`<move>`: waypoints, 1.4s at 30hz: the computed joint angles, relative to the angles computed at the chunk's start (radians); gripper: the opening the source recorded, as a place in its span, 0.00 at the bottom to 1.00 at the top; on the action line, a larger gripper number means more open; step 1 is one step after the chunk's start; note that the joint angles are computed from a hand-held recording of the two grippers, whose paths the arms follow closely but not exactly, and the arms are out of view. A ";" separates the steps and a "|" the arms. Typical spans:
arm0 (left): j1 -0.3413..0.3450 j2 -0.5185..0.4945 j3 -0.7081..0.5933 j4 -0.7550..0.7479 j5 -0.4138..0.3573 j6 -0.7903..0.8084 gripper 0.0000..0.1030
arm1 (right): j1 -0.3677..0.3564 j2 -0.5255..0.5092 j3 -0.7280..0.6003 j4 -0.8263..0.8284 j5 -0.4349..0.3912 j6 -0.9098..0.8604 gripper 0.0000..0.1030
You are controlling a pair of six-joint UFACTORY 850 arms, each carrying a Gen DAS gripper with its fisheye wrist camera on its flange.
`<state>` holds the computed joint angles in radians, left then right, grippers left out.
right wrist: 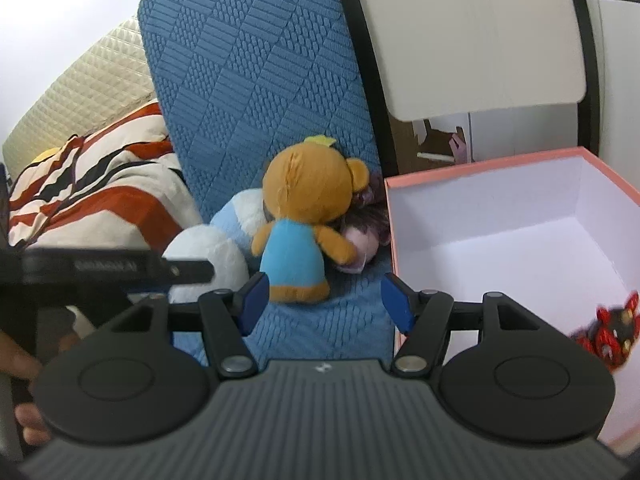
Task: Organize objects
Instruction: 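Withdraw both tools from the box back toward the seat, then grasp the orange bear with the left tool while the right tool grasps the purple tulle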
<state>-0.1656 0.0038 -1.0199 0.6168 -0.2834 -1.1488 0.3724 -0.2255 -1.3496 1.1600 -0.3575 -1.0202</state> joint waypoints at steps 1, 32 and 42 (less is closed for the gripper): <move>0.001 -0.016 -0.012 -0.001 0.000 0.014 0.59 | 0.003 -0.017 -0.021 -0.012 0.004 0.009 0.62; 0.115 -0.377 -0.285 -0.613 -0.014 0.710 0.68 | 0.078 -0.591 -0.785 -0.903 -0.134 0.427 0.38; 0.107 -0.426 -0.329 -0.507 -0.015 0.645 0.72 | 0.096 -0.679 -0.898 -1.016 -0.185 0.385 0.29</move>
<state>-0.0590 -0.4221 -1.3489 0.1098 -0.2983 -0.5038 0.4684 -0.9042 -2.2480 0.1437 -0.5428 -0.6353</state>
